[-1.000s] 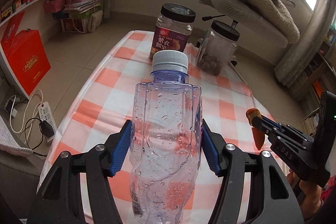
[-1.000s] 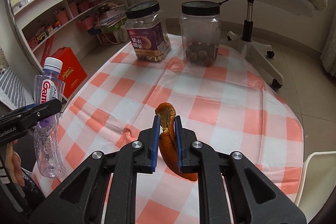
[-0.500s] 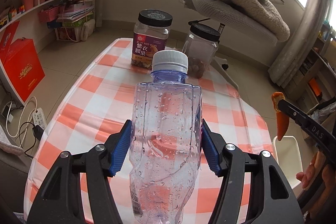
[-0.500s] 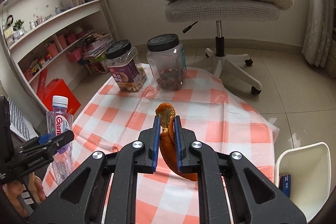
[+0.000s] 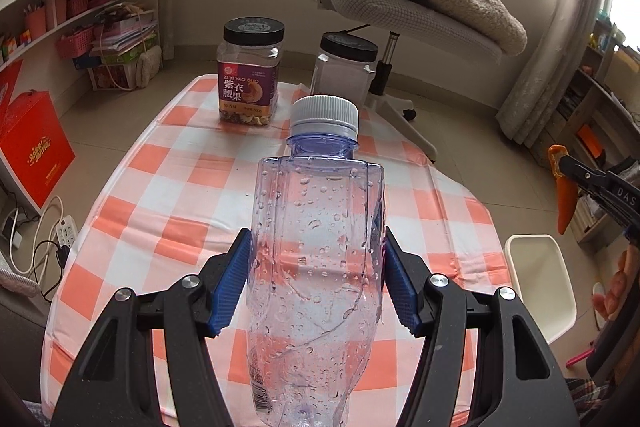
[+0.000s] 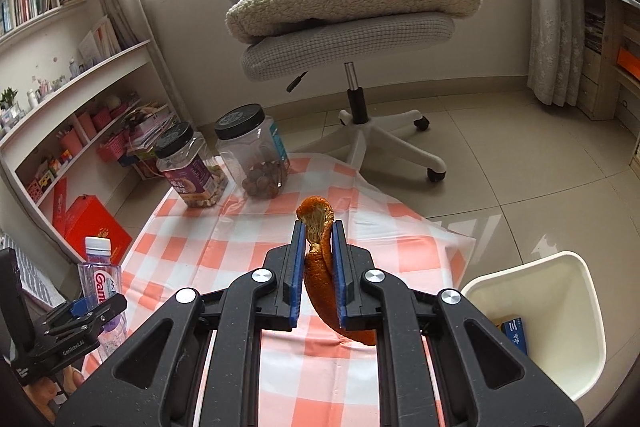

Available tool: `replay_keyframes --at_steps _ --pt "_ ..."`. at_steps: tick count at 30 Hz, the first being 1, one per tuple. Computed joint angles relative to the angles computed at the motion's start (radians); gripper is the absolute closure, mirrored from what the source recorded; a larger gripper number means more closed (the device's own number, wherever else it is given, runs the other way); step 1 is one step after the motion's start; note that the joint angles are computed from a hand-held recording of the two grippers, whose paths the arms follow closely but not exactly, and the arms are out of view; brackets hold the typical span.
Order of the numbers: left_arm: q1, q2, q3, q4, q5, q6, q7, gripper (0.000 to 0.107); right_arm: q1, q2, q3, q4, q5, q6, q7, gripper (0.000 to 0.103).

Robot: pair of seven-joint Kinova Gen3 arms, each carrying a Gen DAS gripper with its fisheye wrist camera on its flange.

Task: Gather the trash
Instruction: 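Carry the orange peel over the white bin and open the right gripper, then move the water bottle over the white bin and open the left gripper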

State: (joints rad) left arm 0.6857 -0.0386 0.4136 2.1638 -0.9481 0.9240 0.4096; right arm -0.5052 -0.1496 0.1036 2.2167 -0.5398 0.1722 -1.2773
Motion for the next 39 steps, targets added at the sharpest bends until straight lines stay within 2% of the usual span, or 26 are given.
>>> replay_keyframes --at_steps 5,10,15,22,23,25,26,27,29,32,35,39 --pt "0.03 0.038 0.01 -0.032 -0.024 0.004 0.044 0.046 0.021 -0.044 0.07 0.022 -0.005 0.025 0.014 0.091" --pt "0.081 0.092 -0.009 -0.085 -0.046 0.004 0.052 0.046 0.041 -0.083 0.159 0.039 -0.019 0.058 0.049 0.091" --pt "0.136 0.146 -0.041 -0.159 -0.061 -0.001 0.028 0.046 0.075 -0.112 0.225 0.052 -0.021 0.084 0.078 0.091" --pt "0.21 0.237 -0.094 -0.294 -0.086 -0.02 -0.024 0.046 0.104 -0.133 0.36 0.048 -0.072 0.154 0.178 0.09" --pt "0.22 0.252 -0.104 -0.317 -0.087 -0.026 -0.04 0.046 0.118 -0.133 0.367 0.044 -0.077 0.166 0.189 0.086" --pt "0.24 0.285 -0.122 -0.369 -0.087 -0.038 -0.073 0.046 0.163 -0.139 0.363 0.048 -0.085 0.164 0.194 0.067" --pt "0.248 0.302 -0.131 -0.395 -0.086 -0.047 -0.09 0.046 0.186 -0.147 0.363 0.055 -0.09 0.154 0.193 0.044" --pt "0.257 0.32 -0.139 -0.423 -0.083 -0.056 -0.109 0.046 0.215 -0.158 0.354 0.065 -0.087 0.135 0.181 0.034" --pt "0.275 0.357 -0.155 -0.478 -0.078 -0.072 -0.144 0.046 0.23 -0.175 0.381 0.072 -0.077 0.117 0.174 0.034" --pt "0.296 0.415 -0.174 -0.563 -0.056 -0.095 -0.207 0.046 0.244 -0.185 0.431 0.077 -0.059 0.099 0.151 0.02" --pt "0.314 0.471 -0.189 -0.648 -0.022 -0.111 -0.278 0.046 0.232 -0.19 0.5 0.076 -0.046 0.087 0.126 0.012" --pt "0.337 0.539 -0.205 -0.76 0.025 -0.117 -0.379 0.046 0.228 -0.197 0.565 0.073 -0.014 0.079 0.089 0.009"
